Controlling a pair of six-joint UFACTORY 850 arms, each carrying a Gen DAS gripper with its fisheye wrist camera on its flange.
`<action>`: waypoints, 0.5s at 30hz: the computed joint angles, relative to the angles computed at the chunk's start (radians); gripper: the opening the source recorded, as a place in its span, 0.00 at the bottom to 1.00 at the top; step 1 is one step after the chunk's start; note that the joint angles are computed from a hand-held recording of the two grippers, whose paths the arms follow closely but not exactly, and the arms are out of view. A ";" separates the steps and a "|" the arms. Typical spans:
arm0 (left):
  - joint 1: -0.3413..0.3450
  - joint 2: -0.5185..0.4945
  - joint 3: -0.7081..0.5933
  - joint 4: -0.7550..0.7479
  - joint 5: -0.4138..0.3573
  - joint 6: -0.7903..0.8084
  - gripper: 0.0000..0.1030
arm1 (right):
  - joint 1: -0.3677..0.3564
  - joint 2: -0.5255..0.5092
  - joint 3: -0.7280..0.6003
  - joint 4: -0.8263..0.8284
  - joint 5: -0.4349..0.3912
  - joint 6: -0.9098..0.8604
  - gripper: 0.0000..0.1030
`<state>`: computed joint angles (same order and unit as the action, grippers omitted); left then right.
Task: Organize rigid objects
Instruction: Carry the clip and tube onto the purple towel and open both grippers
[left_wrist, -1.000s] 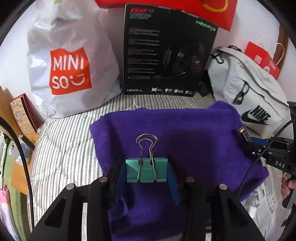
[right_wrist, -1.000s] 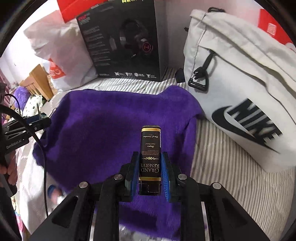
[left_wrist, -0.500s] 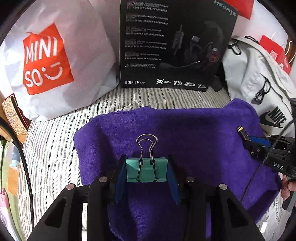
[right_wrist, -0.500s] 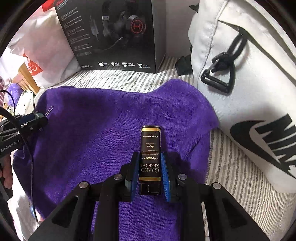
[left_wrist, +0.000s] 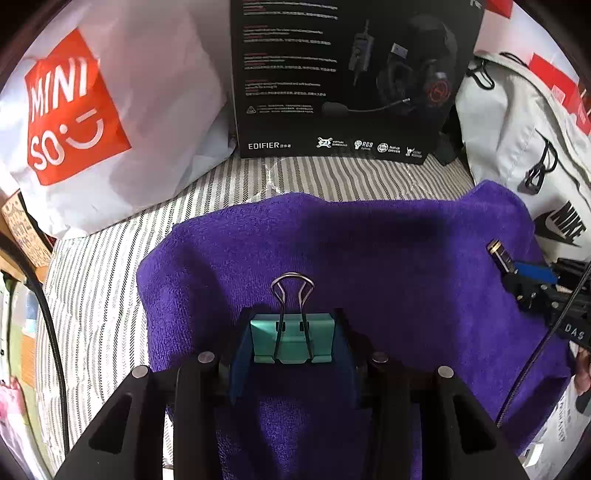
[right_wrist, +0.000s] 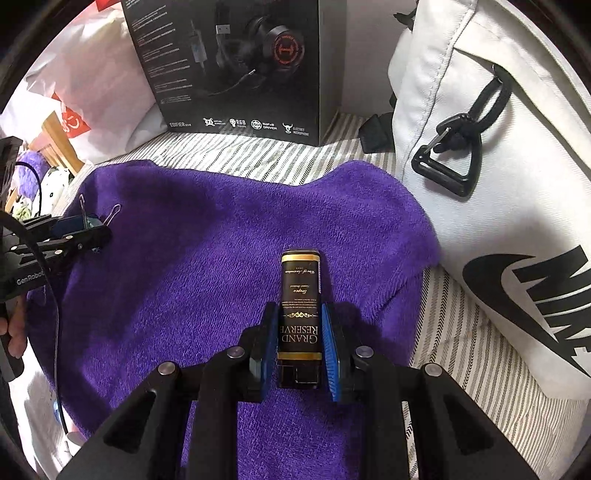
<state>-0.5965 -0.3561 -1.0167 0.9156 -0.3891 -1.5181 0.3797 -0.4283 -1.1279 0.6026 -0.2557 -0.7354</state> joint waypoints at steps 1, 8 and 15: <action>-0.003 -0.004 -0.005 -0.004 -0.010 0.009 0.38 | -0.001 0.000 -0.002 -0.001 -0.005 0.000 0.23; -0.015 -0.012 -0.007 -0.008 -0.016 0.008 0.58 | -0.014 0.016 0.011 0.072 -0.053 -0.084 0.46; -0.048 0.002 0.012 -0.050 -0.036 0.004 0.64 | -0.024 0.090 0.087 0.106 -0.058 -0.076 0.47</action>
